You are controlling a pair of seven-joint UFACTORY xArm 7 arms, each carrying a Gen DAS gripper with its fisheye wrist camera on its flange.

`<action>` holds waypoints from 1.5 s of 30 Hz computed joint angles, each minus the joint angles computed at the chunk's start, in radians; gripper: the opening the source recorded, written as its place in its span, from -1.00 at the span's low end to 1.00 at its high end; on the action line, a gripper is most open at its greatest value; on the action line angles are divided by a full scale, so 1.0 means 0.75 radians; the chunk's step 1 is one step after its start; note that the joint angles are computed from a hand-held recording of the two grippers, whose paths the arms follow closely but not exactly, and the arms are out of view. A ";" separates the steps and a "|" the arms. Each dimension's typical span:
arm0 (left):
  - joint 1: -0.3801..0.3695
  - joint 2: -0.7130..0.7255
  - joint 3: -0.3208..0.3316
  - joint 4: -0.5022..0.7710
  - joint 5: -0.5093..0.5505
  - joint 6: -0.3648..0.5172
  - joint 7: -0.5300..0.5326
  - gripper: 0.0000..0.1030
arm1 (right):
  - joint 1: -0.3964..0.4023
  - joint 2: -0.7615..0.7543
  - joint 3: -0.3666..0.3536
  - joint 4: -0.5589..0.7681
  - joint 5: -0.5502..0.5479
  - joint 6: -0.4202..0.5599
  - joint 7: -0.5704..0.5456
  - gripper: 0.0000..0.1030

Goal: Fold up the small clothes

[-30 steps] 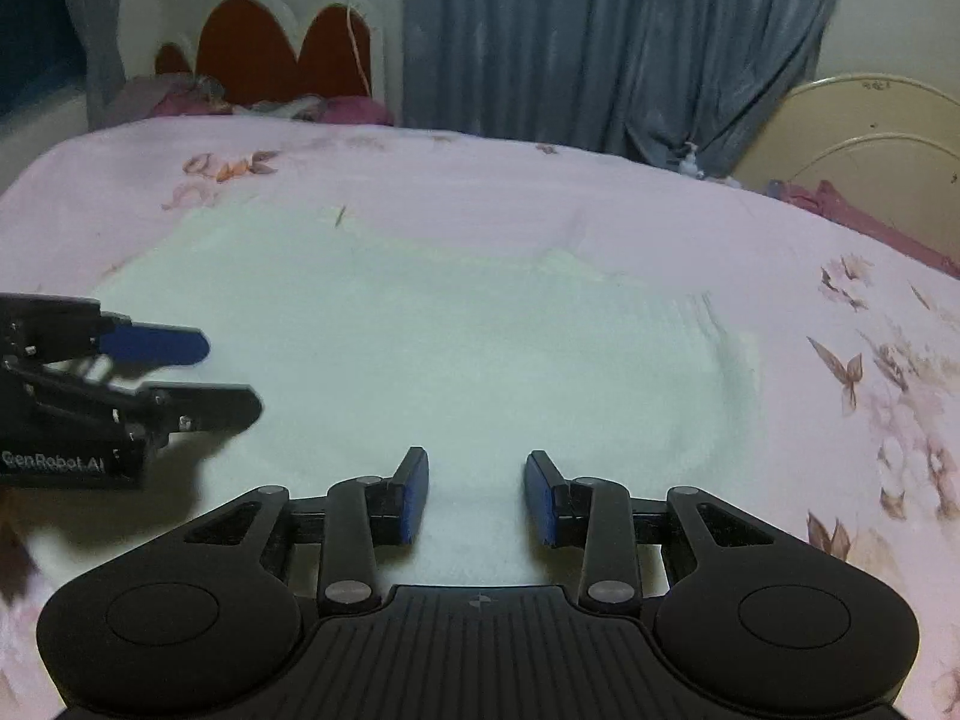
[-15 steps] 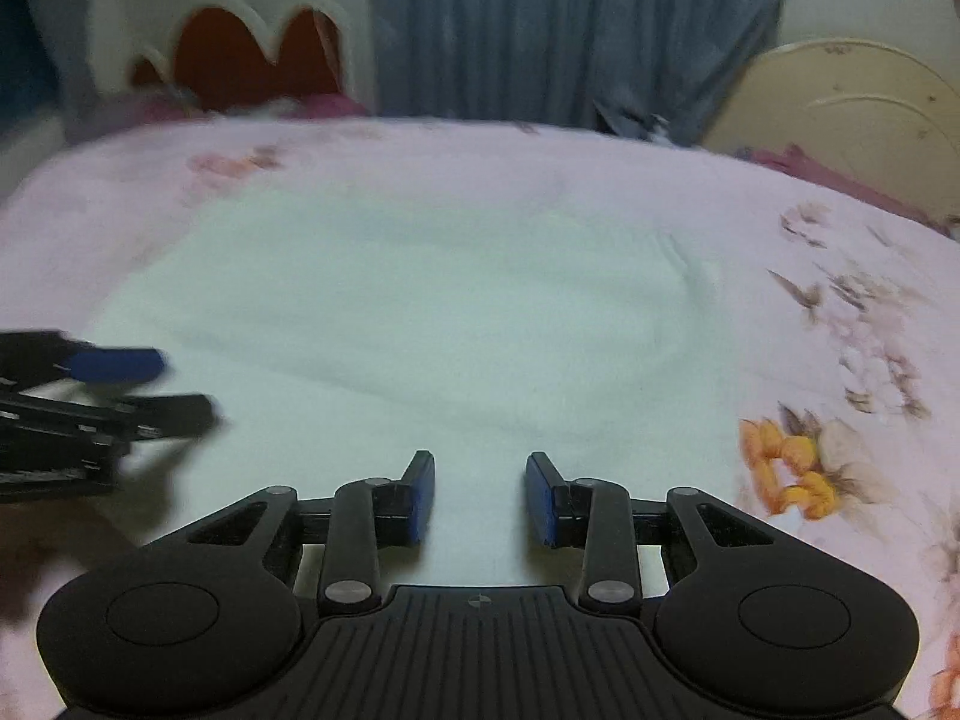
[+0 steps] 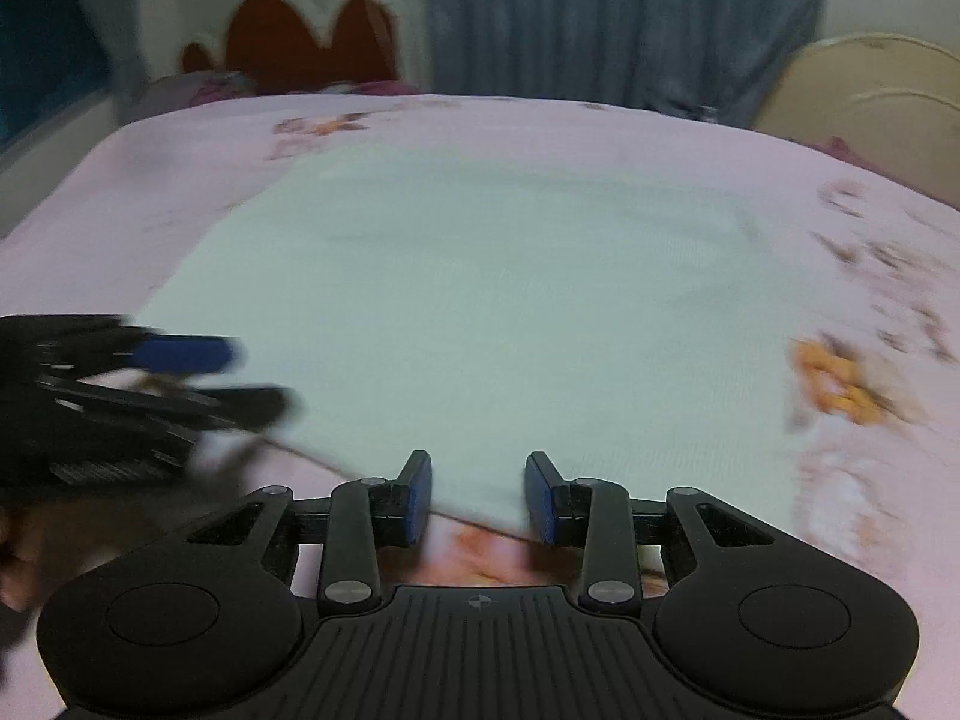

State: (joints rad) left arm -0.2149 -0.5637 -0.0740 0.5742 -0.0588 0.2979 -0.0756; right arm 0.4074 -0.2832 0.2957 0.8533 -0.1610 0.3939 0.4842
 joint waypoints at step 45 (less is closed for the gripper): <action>0.065 -0.108 0.070 -0.074 -0.048 0.049 0.004 0.01 | -0.101 -0.225 -0.033 -0.209 0.074 0.063 0.007 -0.33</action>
State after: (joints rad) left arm -0.1664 -0.6445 -0.0216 0.5185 -0.0949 0.3349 -0.0726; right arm 0.3315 -0.4518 0.2709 0.6963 -0.1057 0.4410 0.4892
